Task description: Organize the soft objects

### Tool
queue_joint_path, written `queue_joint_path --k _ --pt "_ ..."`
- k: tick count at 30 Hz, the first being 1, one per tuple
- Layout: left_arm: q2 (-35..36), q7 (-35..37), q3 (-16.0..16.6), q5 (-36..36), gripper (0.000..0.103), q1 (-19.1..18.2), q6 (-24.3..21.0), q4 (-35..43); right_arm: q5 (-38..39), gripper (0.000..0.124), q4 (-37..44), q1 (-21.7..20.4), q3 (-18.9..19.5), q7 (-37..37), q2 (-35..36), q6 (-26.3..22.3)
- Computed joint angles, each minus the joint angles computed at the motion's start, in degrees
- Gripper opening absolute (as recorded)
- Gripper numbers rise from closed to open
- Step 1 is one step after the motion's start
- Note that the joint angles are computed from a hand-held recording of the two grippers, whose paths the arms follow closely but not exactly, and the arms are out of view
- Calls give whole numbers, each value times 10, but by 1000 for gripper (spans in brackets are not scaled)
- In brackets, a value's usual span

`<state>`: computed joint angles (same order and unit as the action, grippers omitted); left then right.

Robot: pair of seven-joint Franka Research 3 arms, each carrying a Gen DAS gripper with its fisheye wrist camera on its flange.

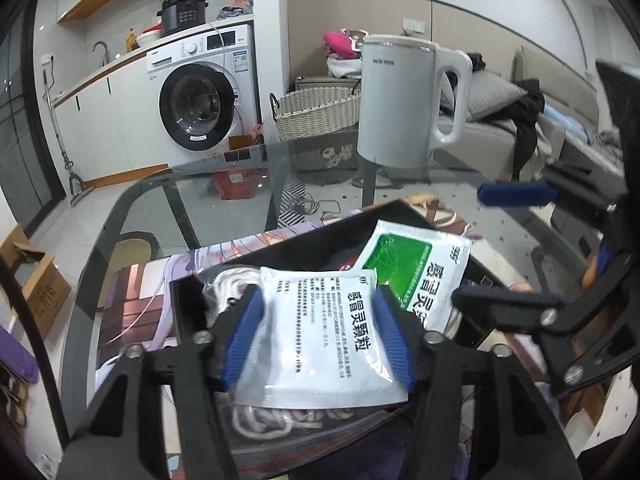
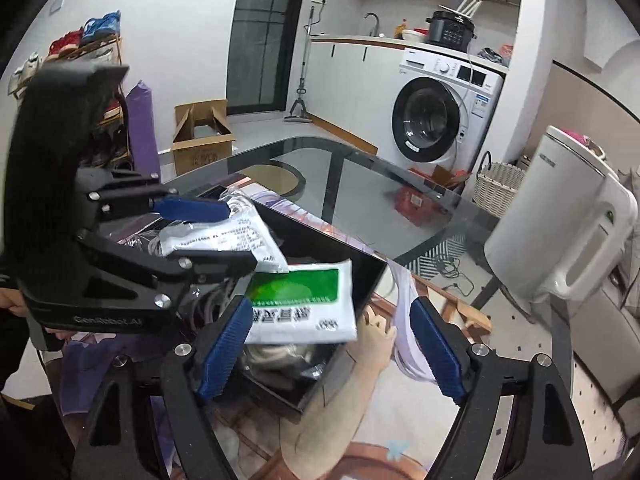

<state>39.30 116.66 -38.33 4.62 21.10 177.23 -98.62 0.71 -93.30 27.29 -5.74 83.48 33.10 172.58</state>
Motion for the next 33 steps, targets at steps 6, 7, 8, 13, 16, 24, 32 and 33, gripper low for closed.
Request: queue_joint_path --k 6,7,8,13,16,24,32,33 --pt "-3 15 -64 -39 84 57 -25 -19 29 86 -48 -28 33 -10 -29 40" --pt "-6 22 -77 -46 88 71 -13 -31 37 87 -57 -31 38 -14 -34 48" --pt "-9 25 -88 -49 91 83 3 -44 43 88 -64 -32 40 -16 -38 56" --pt "-17 -1 -133 -27 103 141 68 -95 86 95 -105 -47 66 -26 -65 95" --pt "-25 -25 -142 -12 103 162 99 -121 102 102 -122 -27 52 -20 -74 110" --pt "-47 -87 -118 34 103 174 162 -176 147 102 -165 70 -27 -3 -80 164" --pt "-47 -147 -87 77 103 158 215 -194 207 102 -188 110 -49 -40 -76 213" --pt "-43 -153 -86 86 103 159 227 -195 215 102 -189 111 -46 -46 -74 224"
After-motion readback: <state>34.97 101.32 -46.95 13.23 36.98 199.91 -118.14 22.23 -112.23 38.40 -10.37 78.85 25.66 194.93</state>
